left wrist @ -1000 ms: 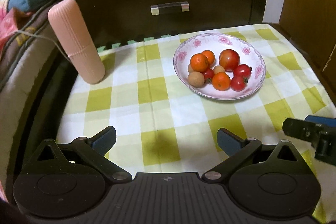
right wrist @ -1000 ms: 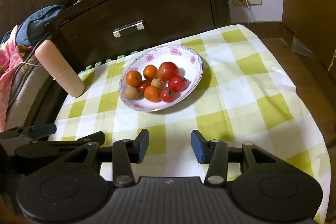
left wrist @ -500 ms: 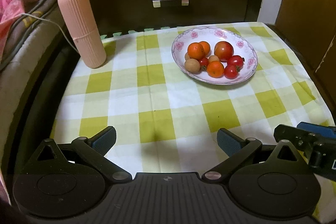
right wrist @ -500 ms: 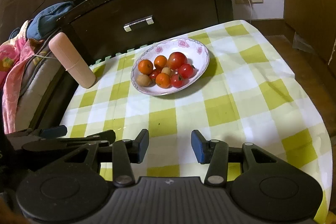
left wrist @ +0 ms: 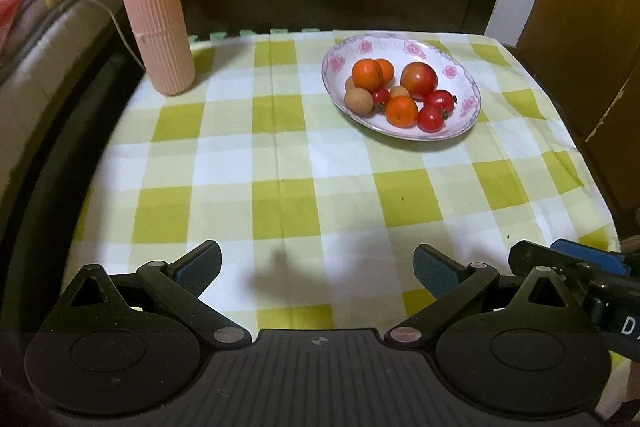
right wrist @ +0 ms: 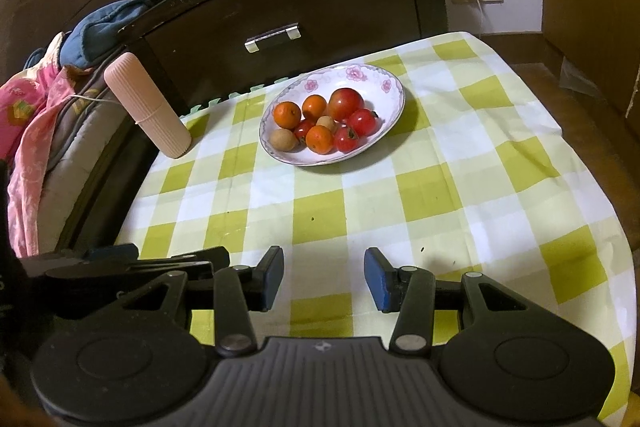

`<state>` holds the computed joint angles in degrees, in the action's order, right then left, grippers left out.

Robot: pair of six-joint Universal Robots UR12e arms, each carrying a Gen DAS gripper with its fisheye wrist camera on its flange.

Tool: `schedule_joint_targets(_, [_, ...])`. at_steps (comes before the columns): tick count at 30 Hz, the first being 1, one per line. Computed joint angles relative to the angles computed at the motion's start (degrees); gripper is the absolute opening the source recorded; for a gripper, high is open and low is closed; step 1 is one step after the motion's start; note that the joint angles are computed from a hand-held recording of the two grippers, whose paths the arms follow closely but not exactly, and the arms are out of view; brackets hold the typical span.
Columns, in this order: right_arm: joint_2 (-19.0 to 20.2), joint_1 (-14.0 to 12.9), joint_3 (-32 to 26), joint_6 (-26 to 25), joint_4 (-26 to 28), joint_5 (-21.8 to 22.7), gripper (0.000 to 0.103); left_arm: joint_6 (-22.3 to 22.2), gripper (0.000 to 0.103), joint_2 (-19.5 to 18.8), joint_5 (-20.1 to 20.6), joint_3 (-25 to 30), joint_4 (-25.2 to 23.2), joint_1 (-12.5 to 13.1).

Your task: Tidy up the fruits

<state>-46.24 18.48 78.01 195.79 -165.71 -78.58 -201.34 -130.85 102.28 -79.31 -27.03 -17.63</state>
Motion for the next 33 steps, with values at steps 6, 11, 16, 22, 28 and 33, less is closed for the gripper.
schedule_joint_targets(6, [0.08, 0.25, -0.3, -0.28, 1.9, -0.88, 0.043, -0.88, 0.103, 0.02, 1.18, -0.2, -0.2, -0.2])
schedule_joint_targets(11, [0.27, 0.45, -0.85, -0.58, 4.22, -1.99, 0.043, -0.98, 0.103, 0.23, 1.94, -0.69, 0.42, -0.36])
schedule_joint_targets(16, [0.37, 0.52, -0.93, -0.8, 4.81, -2.29, 0.043, -0.39, 0.103, 0.3, 1.93, -0.86, 0.21, -0.44])
schedule_joint_targets(22, [0.38, 0.61, -0.98, -0.96, 5.38, -2.35, 0.043, 1.21, 0.103, 0.28, 2.19, -0.99, 0.21, -0.66])
schedule_joint_targets(28, [0.43, 0.66, -1.01, -1.11, 5.65, -2.3, 0.043, 1.52, 0.103, 0.2, 2.35, -0.94, 0.17, -0.7])
schedule_joint_targets(33, [0.45, 0.67, -1.05, -1.12, 5.8, -2.34, 0.043, 1.79, 0.103, 0.13, 2.82, -0.86, 0.07, -0.84])
